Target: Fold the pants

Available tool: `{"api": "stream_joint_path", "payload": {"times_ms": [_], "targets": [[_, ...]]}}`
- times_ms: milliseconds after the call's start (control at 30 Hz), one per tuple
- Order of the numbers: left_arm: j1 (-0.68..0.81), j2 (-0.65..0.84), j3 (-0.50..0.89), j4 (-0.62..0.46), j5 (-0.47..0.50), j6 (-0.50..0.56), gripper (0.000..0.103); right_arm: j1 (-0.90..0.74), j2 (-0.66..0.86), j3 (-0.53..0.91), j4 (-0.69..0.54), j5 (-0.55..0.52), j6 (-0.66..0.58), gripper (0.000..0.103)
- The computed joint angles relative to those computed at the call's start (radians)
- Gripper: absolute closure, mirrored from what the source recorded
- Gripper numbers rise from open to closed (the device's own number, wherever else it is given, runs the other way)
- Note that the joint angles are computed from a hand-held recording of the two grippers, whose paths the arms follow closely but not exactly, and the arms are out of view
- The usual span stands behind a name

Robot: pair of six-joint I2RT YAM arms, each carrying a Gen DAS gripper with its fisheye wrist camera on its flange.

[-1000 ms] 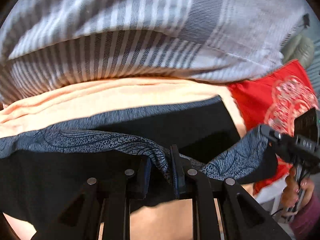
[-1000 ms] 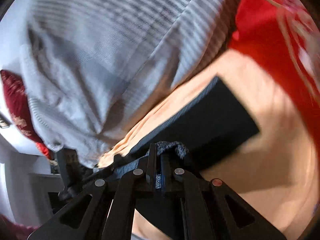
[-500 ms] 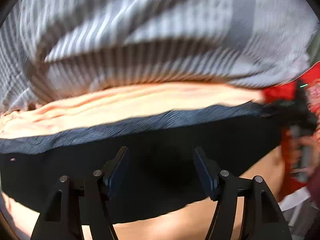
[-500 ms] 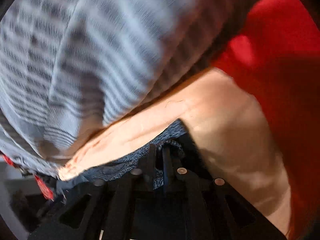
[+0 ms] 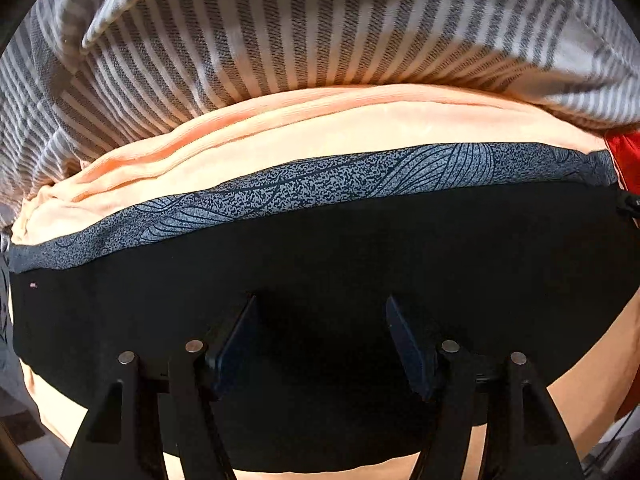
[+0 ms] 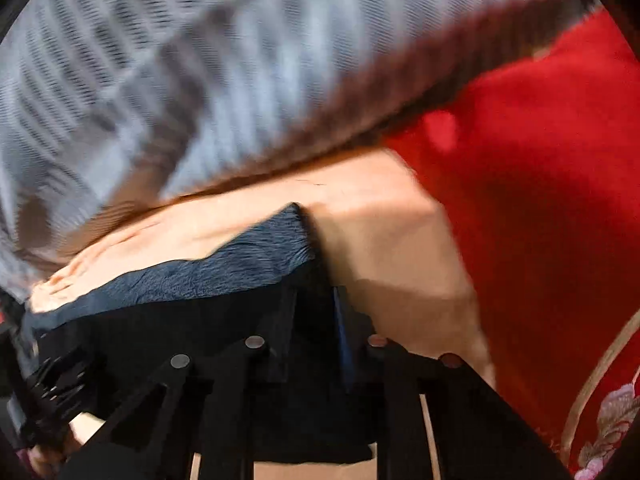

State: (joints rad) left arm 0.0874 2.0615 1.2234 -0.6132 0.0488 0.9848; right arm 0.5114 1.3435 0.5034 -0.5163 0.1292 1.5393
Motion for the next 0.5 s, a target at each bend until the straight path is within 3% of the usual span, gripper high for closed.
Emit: {"api": "stream_joint_path", "payload": {"times_ms": [67, 133, 233, 300, 433, 500], "targets": [[0.007, 0.011, 0.023, -0.027, -0.003, 0.001, 0.030, -0.002, -0.051, -0.038, 0.010, -0.009, 0.049, 0.079], [0.021, 0.024, 0.060, -0.060, -0.011, 0.000, 0.030, 0.000, -0.064, -0.003, -0.087, 0.000, 0.076, 0.068], [0.025, -0.001, 0.081, -0.079, 0.035, -0.010, 0.030, 0.072, -0.138, 0.061, -0.223, 0.107, 0.164, 0.067], [0.013, -0.006, 0.101, -0.094, 0.065, -0.022, 0.030, 0.134, -0.140, 0.110, -0.238, 0.166, 0.159, 0.067], [-0.066, 0.009, 0.109, -0.121, 0.089, -0.103, 0.030, 0.071, -0.008, 0.139, 0.011, 0.085, -0.067, 0.067], [-0.118, 0.017, 0.081, -0.101, 0.108, -0.127, 0.030, 0.030, 0.079, 0.137, 0.140, 0.030, -0.120, 0.067]]}}
